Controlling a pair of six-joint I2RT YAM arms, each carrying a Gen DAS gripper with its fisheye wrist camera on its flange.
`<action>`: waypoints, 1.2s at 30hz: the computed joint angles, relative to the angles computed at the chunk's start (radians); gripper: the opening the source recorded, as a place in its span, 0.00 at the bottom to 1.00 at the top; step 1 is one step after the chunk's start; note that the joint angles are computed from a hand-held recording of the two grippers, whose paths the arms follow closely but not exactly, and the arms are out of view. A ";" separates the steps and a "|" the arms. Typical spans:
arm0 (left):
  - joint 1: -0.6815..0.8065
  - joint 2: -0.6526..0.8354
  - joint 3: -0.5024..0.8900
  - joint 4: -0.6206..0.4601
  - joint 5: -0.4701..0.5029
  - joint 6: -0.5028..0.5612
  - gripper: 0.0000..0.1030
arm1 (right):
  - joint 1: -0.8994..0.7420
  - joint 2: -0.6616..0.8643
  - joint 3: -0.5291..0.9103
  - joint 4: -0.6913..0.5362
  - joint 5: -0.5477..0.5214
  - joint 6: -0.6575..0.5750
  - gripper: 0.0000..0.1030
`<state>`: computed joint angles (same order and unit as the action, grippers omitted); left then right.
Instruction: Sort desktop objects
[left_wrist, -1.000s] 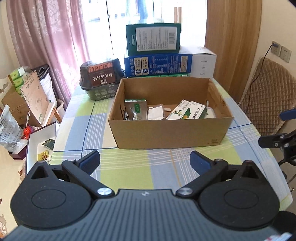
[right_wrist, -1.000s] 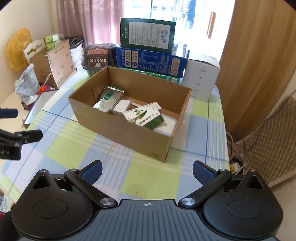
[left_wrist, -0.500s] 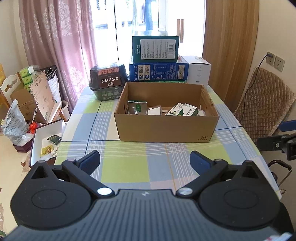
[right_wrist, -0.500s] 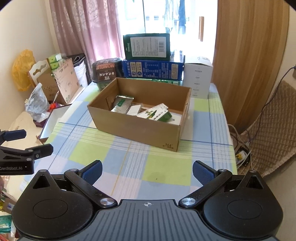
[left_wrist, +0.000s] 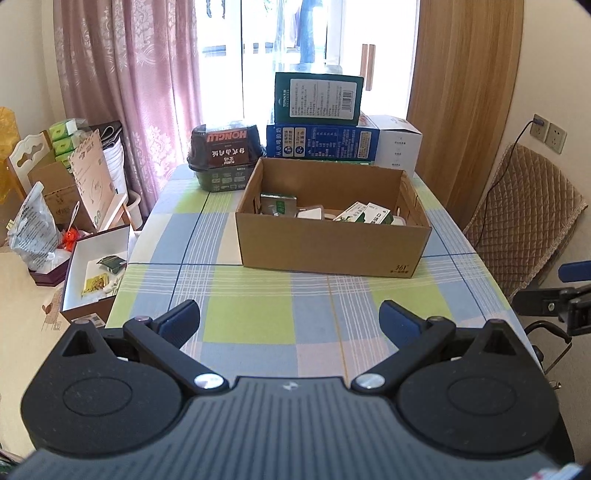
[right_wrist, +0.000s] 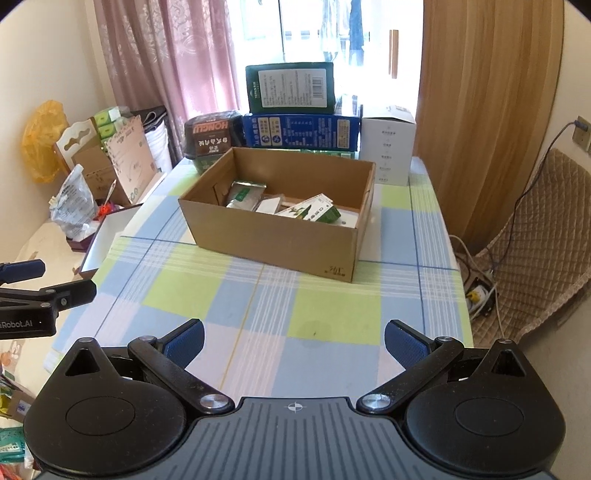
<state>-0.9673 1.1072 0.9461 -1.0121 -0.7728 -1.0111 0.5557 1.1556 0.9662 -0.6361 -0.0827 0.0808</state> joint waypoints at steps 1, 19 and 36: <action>-0.006 -0.001 -0.002 -0.005 -0.001 -0.007 0.99 | 0.004 -0.005 -0.003 -0.001 0.002 0.004 0.98; -0.030 -0.014 -0.018 -0.014 -0.003 -0.046 0.99 | 0.044 -0.032 -0.043 0.012 0.007 0.028 0.98; -0.036 0.023 -0.019 0.019 0.009 -0.045 0.99 | 0.022 -0.048 -0.058 0.021 -0.002 0.034 0.98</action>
